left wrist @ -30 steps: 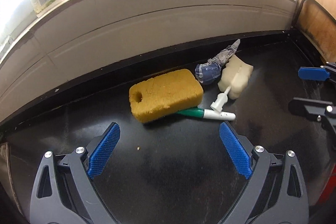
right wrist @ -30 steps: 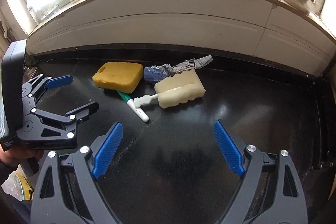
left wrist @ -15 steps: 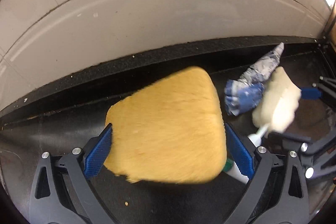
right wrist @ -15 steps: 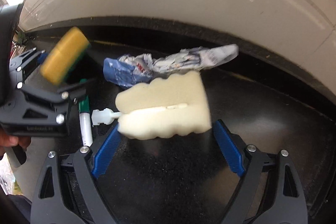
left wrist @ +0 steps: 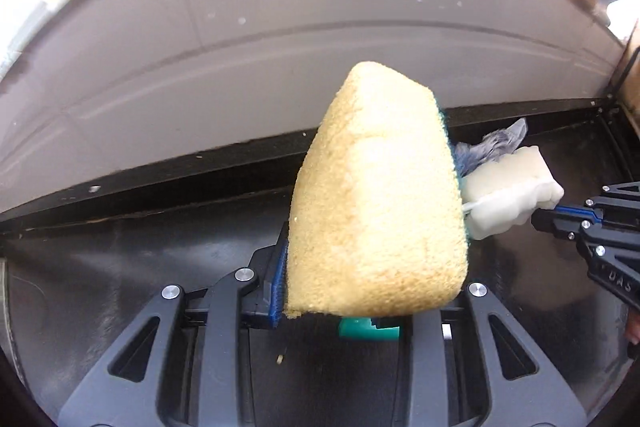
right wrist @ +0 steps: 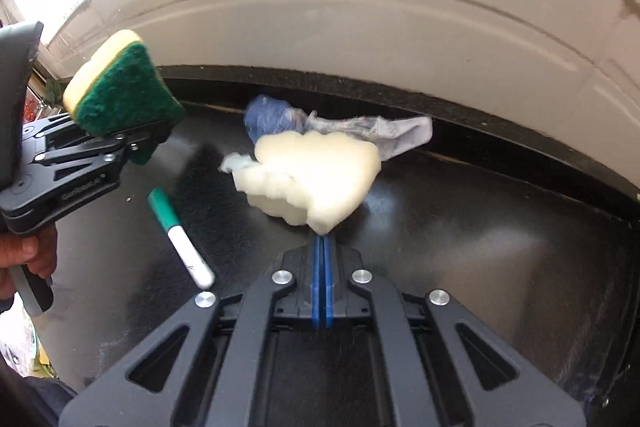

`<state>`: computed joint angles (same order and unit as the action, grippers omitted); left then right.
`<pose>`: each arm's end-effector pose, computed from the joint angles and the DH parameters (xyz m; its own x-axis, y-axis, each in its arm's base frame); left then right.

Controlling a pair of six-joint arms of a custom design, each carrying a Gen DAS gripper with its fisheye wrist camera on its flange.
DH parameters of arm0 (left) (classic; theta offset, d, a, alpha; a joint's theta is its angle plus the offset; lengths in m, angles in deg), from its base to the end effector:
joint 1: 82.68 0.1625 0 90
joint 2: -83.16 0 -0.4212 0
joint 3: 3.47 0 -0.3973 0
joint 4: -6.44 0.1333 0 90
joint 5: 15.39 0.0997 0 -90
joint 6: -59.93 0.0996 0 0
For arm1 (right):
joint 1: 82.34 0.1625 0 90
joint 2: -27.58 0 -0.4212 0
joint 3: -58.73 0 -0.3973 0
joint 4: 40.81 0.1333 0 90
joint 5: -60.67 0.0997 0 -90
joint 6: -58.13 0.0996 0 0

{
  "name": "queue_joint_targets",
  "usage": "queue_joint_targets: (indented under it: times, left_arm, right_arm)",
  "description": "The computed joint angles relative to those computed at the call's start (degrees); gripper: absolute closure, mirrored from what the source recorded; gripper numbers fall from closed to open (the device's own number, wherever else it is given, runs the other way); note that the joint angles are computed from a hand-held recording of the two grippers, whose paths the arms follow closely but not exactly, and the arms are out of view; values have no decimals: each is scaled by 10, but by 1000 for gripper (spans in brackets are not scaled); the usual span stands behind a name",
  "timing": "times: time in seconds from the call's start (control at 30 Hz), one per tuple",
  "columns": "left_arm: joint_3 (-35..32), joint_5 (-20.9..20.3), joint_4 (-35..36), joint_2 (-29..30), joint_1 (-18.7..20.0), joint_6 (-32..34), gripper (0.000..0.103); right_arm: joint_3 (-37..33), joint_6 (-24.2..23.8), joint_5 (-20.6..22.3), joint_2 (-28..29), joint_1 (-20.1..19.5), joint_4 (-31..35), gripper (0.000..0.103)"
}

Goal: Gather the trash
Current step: 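Carry both sponges over the trash bin and release both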

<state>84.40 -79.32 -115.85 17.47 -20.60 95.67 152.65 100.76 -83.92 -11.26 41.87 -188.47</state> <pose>-0.1503 -0.6618 0.3258 -0.4043 0.7942 -0.4537 0.8589 0.5002 0.1102 0.4129 -0.5146 0.0477 -0.7481 0.3422 0.5686 -0.0747 0.8079 -0.5845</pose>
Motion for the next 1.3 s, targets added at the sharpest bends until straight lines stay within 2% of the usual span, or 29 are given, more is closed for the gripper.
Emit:
queue_joint_targets:
  times: [0.27, 0.6, 0.83, 0.97, 1.1, 1.3]
  left_arm:
    - [27, -8, 27, -68, -1, 7, 77]
    - [29, -14, 80, -151, 3, -3, 77]
    - [34, -9, 107, -196, 3, -22, 77]
    - [37, -3, 111, -219, 10, -30, 77]
    - [25, 7, 111, -233, 17, -37, 77]
    - [-17, 38, 108, -250, 47, -54, 77]
  right_arm:
    - [9, 59, -5, -13, 41, 10, 101]
    - [-9, 130, -45, -15, 130, 75, 101]
    - [-43, 147, -46, 13, 163, 101, 101]
    - [-89, 108, -39, 45, 165, 95, 101]
    - [-141, 45, -23, 82, 166, 76, 101]
    - [-282, -109, 37, 177, 161, 45, 101]
